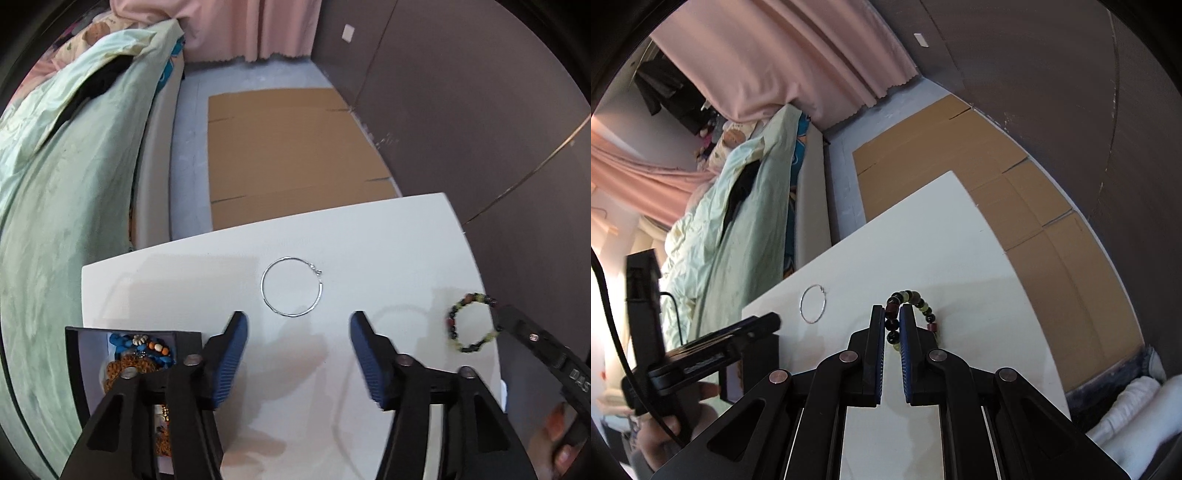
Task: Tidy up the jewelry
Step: 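Lift the beaded bracelet with right while left moves to the large silver hoop, then grasp the large silver hoop with the left gripper while the right holds the bracelet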
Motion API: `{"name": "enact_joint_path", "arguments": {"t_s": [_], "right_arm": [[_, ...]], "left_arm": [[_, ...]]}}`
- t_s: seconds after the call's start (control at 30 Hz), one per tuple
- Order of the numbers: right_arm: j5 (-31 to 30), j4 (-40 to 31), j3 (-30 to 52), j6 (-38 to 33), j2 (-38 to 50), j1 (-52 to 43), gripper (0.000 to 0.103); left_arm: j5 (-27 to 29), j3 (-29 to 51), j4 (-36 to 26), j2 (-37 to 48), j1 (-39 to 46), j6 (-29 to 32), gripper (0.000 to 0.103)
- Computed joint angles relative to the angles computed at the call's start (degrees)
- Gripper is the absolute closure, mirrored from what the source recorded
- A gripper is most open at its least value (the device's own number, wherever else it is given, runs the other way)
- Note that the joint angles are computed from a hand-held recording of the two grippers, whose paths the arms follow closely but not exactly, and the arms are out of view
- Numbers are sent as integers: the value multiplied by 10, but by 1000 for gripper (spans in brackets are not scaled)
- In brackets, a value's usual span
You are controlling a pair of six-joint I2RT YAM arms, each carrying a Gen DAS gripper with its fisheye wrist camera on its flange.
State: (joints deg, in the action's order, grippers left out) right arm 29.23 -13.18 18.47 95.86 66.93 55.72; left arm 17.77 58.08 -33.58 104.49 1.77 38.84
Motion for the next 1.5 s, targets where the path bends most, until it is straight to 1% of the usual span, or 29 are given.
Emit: {"name": "enact_joint_path", "arguments": {"t_s": [0.03,0.13,0.17,0.33,0.43,0.5,0.57,0.67,0.77,0.8,0.93,0.97,1.07,1.23,1.27,1.3,1.37,1.47,1.5], "right_arm": [[1,2,-4,4,-6,1,94],[6,1,-14,17,-23,4,94],[13,-6,-17,26,-32,10,94],[31,-30,-33,49,-76,24,94],[37,-41,-39,60,-93,31,94],[40,-46,-41,65,-100,36,94],[48,-59,-43,79,-109,49,94],[52,-64,-43,85,-112,52,94],[50,-63,-42,81,-111,51,94],[51,-69,-41,82,-113,53,94],[61,-90,-35,92,-121,65,94],[65,-96,-33,96,-122,68,94],[68,-100,-32,102,-122,74,94],[63,-96,-31,105,-109,77,94],[68,-103,-27,115,-107,86,94],[71,-108,-24,119,-106,90,94],[75,-116,-20,127,-105,97,94],[80,-117,-15,145,-89,111,94],[83,-116,-13,153,-82,119,94]], "left_arm": [[-12,-3,10,1,-8,-8,34],[-32,1,22,13,-28,-25,33],[-47,-2,31,16,-38,-34,33],[-79,-2,51,40,-79,-59,33],[-86,0,64,54,-95,-73,33],[-108,-10,86,54,-105,-78,33],[-124,-6,89,66,-112,-84,33],[-132,1,96,83,-106,-92,33],[-112,20,83,110,-92,-93,33],[-102,19,88,110,-87,-93,33],[-106,15,98,110,-89,-95,33],[-107,16,97,110,-89,-96,35],[-108,12,92,102,-92,-92,55],[-108,-7,84,86,-89,-72,56],[-104,-18,89,75,-84,-68,75],[-108,-20,85,72,-80,-63,100],[-92,-8,53,74,-67,-56,101],[-94,-30,65,55,-52,-33,101],[-90,-29,59,55,-45,-29,101]]}}
